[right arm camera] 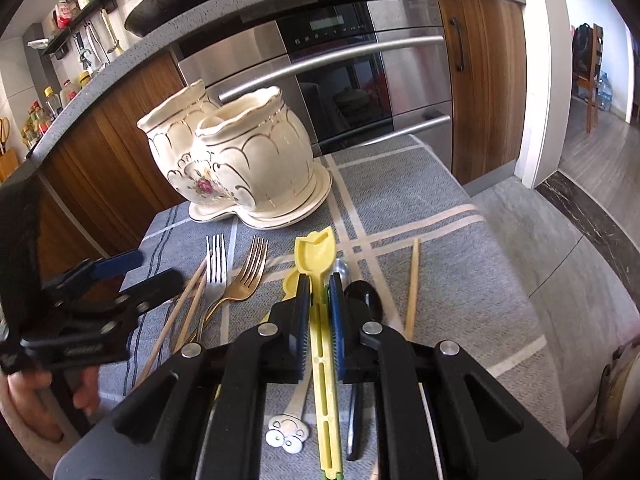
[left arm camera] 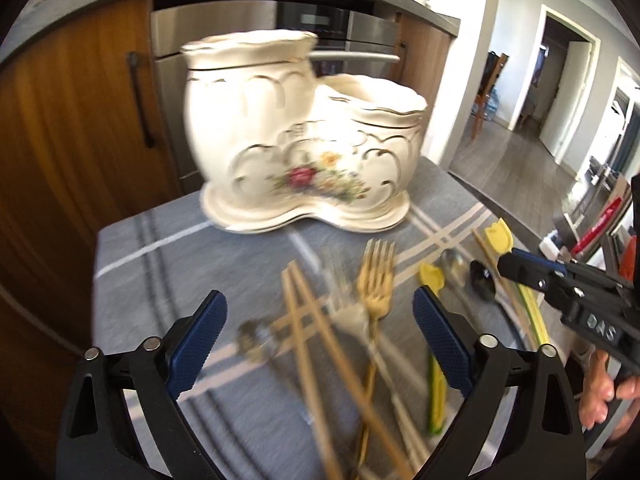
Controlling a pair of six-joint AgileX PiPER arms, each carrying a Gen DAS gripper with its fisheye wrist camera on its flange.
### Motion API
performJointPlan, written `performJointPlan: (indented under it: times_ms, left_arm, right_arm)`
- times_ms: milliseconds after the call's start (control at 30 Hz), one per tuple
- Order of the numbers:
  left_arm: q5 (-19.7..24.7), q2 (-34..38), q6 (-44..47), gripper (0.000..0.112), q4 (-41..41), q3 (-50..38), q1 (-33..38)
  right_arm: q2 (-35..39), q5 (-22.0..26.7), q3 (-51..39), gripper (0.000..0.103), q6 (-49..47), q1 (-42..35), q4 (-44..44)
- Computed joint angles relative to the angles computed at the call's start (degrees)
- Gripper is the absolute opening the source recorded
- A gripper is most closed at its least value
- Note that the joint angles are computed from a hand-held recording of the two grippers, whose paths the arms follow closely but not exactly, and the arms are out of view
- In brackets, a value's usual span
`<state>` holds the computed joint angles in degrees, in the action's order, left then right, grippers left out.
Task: Organize utensils
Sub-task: 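Grasp a fork with the left tool while the right tool holds the yellow utensil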
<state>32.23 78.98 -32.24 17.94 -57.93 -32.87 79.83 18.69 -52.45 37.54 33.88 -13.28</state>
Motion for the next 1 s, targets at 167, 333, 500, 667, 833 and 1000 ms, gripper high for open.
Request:
performJointPlan:
  times_ms: [167, 333, 500, 667, 833, 1000]
  left_arm:
    - [0.22, 6.54, 11.17, 0.07, -10.58, -5.28, 3.0]
    - [-0.1, 8.78, 11.04, 0.059, -9.14, -6.95, 3.03]
    - [0.16, 10.33, 11.28, 0.052, -7.87, -7.71, 2.34]
    - [0.05, 11.69, 12.19, 0.041, -9.15, -8.2, 2.64]
    - [-0.59, 11.83, 12.82, 0.025, -10.04, -7.62, 2.7]
    - [-2.01, 9.7, 15.65, 0.02, -12.9, -5.56, 3.79]
  right_arm:
    - [-1.58, -2.22, 1.78, 0.01, -10.31, -2.15, 9.08]
    - [-2.18, -3.49, 3.19, 0.01, -20.07, -4.06, 18.11]
    - [-2.5, -4.34, 4.48, 0.01, -30.34, -5.95, 27.94]
    - [-3.1, -4.69, 5.41, 0.01, -34.48, -6.87, 32.07]
    - [-3.27, -4.58, 5.55, 0.01, -35.01, -7.14, 32.46]
    - [-3.63, -4.62, 5.67, 0.01, -33.69, -6.93, 31.21]
